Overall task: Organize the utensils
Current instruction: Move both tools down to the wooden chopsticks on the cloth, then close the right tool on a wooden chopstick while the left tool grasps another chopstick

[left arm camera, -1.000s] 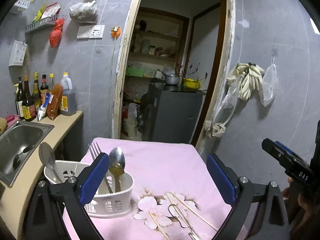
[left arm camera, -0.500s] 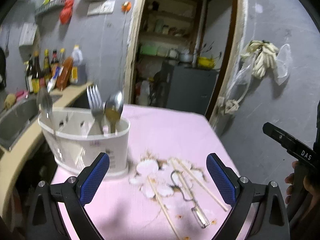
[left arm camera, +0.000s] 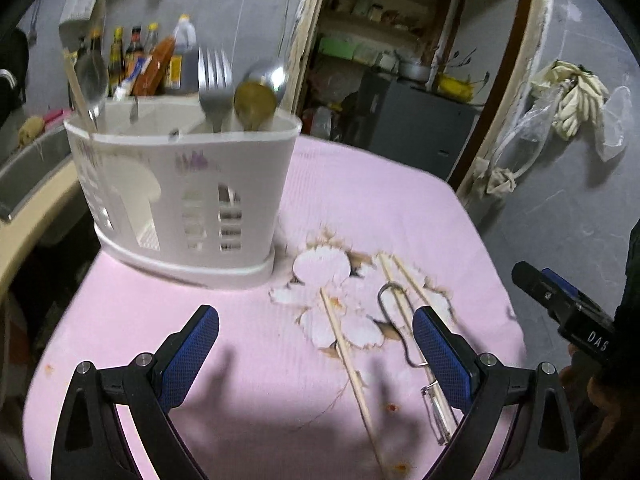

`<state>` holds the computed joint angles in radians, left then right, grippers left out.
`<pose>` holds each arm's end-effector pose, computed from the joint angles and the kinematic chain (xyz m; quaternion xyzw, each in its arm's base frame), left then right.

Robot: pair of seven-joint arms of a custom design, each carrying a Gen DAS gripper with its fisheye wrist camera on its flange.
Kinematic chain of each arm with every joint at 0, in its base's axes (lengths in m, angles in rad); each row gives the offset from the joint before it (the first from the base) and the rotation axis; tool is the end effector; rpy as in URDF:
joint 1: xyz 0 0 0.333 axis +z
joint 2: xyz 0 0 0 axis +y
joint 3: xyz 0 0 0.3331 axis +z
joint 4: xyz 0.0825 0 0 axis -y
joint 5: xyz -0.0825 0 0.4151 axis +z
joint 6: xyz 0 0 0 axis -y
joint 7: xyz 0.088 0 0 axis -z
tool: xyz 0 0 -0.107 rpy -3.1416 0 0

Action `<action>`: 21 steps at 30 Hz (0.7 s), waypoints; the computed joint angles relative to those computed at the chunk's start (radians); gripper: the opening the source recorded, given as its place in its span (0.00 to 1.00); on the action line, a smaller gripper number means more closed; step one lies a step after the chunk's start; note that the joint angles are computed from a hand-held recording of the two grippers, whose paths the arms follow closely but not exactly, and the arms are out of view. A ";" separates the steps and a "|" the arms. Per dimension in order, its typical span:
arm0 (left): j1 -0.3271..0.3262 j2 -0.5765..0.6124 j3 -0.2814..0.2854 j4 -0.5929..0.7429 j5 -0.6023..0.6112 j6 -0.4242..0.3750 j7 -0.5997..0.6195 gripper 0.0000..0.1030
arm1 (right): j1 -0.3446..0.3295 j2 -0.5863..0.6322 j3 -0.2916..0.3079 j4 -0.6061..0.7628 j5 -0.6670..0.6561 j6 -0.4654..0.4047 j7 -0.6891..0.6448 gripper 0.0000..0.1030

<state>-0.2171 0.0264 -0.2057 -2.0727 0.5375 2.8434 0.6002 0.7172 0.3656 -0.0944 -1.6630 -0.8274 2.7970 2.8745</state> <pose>0.5590 -0.2801 0.5008 -0.6821 0.6203 -0.3356 0.1931 0.5718 0.4645 0.4757 -0.6409 0.6284 -0.2166 0.3840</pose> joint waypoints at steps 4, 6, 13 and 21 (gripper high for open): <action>0.003 0.026 -0.008 0.004 -0.129 0.003 0.103 0.94 | -0.022 0.034 0.016 0.014 0.067 0.027 -0.073 0.97; 0.004 0.035 -0.013 0.007 -0.187 0.005 0.158 0.87 | -0.034 0.053 0.029 0.026 0.123 0.035 -0.141 0.97; 0.009 0.084 -0.043 0.050 -0.406 -0.034 0.391 0.52 | -0.078 0.109 0.087 0.064 0.357 0.043 -0.382 0.65; -0.001 0.125 -0.049 0.101 -0.474 -0.084 0.493 0.28 | -0.125 0.190 0.171 0.161 0.597 0.006 -0.660 0.33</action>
